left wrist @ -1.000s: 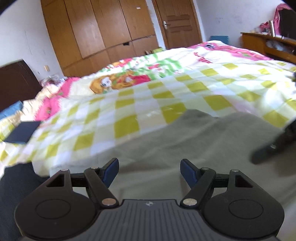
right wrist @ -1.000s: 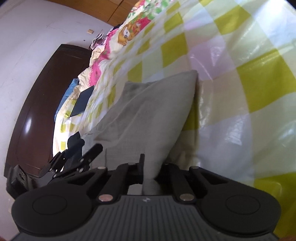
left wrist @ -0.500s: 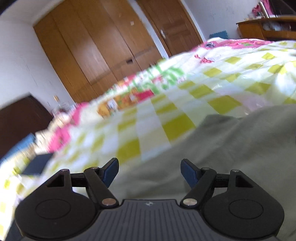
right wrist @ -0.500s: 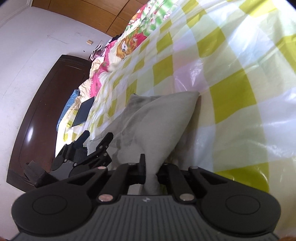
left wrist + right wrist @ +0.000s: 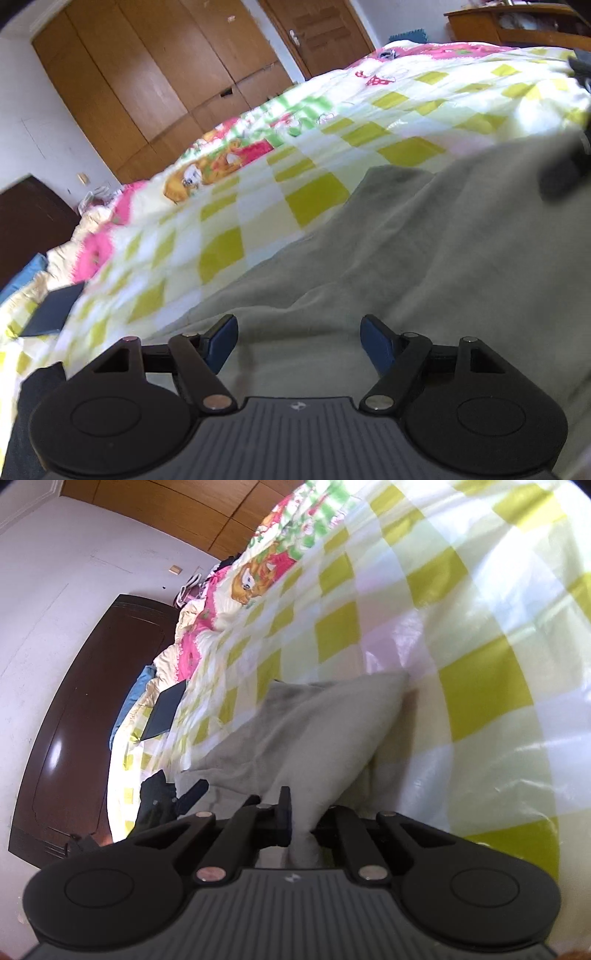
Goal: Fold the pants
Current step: 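Grasp the folded trouser end with the right gripper and lift, then lay the lifted end over the stack and open the right gripper, then withdraw the open right gripper from the folded trousers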
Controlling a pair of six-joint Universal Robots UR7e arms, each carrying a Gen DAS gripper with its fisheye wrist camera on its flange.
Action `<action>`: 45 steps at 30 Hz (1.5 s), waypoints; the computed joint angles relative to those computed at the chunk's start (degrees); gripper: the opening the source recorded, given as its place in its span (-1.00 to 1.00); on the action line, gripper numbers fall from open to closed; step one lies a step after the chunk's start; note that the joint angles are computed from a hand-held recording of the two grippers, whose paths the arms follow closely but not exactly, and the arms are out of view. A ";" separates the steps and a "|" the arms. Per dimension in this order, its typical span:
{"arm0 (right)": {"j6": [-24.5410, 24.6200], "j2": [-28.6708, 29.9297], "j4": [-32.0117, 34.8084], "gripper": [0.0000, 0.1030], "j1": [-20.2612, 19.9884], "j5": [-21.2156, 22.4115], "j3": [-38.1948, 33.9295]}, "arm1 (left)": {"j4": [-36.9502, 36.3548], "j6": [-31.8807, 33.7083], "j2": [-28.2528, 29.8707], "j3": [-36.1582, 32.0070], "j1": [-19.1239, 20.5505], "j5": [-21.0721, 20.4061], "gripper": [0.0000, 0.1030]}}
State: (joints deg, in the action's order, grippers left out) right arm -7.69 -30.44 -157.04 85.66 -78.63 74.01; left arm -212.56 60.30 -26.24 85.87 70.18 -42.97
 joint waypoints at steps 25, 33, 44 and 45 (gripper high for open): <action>-15.45 18.83 14.44 -0.59 20.21 -19.75 -25.40 | 8.80 -27.30 -16.11 16.99 4.93 -13.24 0.68; -14.62 19.32 23.40 -0.51 20.10 -12.28 -27.14 | 9.60 -32.55 -19.44 19.68 6.45 -16.43 0.68; -16.92 21.03 20.35 -0.46 19.80 -22.48 -31.06 | 8.76 -36.78 -23.66 24.69 6.86 -18.05 0.69; -17.13 22.02 21.01 -0.46 19.78 -22.86 -32.83 | 8.79 -37.59 -24.20 25.16 6.89 -18.09 0.69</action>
State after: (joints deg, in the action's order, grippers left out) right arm -24.82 -8.42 -136.03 105.44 -101.48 41.18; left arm -203.77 22.70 -50.44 111.03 77.07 -61.06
